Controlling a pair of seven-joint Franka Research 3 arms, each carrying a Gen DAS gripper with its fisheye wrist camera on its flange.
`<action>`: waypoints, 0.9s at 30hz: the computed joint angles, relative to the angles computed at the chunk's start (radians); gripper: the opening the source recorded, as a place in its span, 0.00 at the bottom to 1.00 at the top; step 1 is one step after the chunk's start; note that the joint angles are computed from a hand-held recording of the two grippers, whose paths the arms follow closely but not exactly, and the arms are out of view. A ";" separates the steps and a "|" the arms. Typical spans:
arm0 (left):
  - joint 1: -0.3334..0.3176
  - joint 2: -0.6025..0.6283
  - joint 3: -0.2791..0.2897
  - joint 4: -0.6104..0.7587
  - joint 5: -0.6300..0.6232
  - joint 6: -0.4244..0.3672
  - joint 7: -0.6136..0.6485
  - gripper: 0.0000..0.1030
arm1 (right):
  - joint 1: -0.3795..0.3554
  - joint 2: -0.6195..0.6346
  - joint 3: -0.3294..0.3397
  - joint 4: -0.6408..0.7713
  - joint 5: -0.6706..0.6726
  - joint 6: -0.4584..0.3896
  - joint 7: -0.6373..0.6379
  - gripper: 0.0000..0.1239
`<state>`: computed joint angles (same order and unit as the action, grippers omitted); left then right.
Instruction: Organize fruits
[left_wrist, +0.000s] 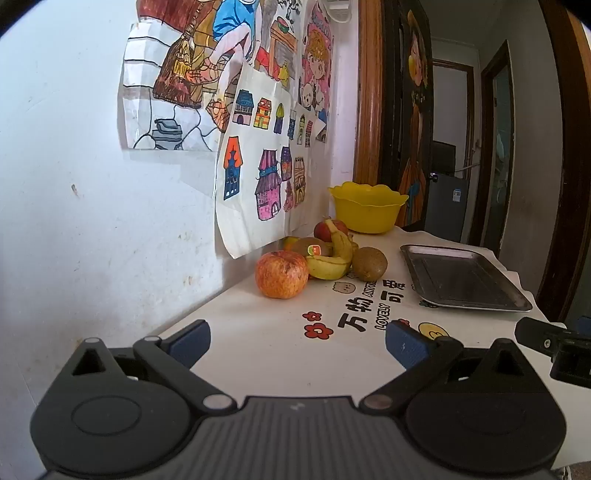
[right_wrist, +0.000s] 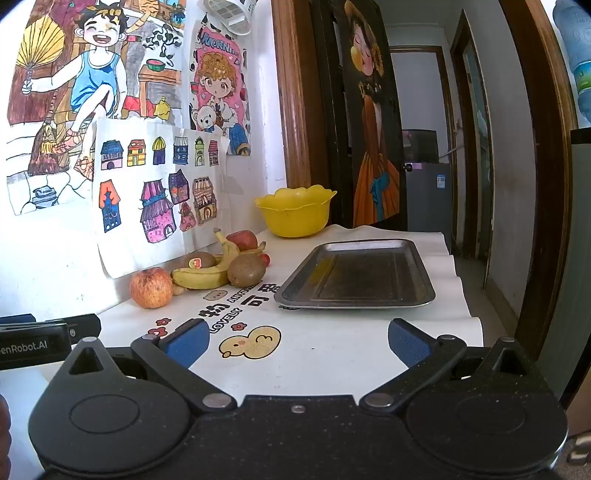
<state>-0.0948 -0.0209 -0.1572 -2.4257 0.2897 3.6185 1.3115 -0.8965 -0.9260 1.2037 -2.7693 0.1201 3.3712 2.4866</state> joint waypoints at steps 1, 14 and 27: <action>0.000 0.000 0.000 0.000 0.001 -0.001 -0.001 1.00 | 0.000 0.000 0.000 0.000 0.000 0.000 0.000 0.83; 0.001 -0.002 -0.001 -0.001 -0.001 -0.003 0.003 1.00 | -0.002 0.002 0.001 0.000 -0.002 -0.001 0.003 0.83; 0.001 -0.003 -0.001 -0.001 0.002 -0.006 -0.001 1.00 | -0.004 0.005 0.003 0.001 -0.003 0.002 0.004 0.83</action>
<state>-0.0943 -0.0238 -0.1583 -2.4264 0.2917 3.6127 1.3109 -0.9000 -0.9214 1.2066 -2.7686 0.1171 3.3728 2.4904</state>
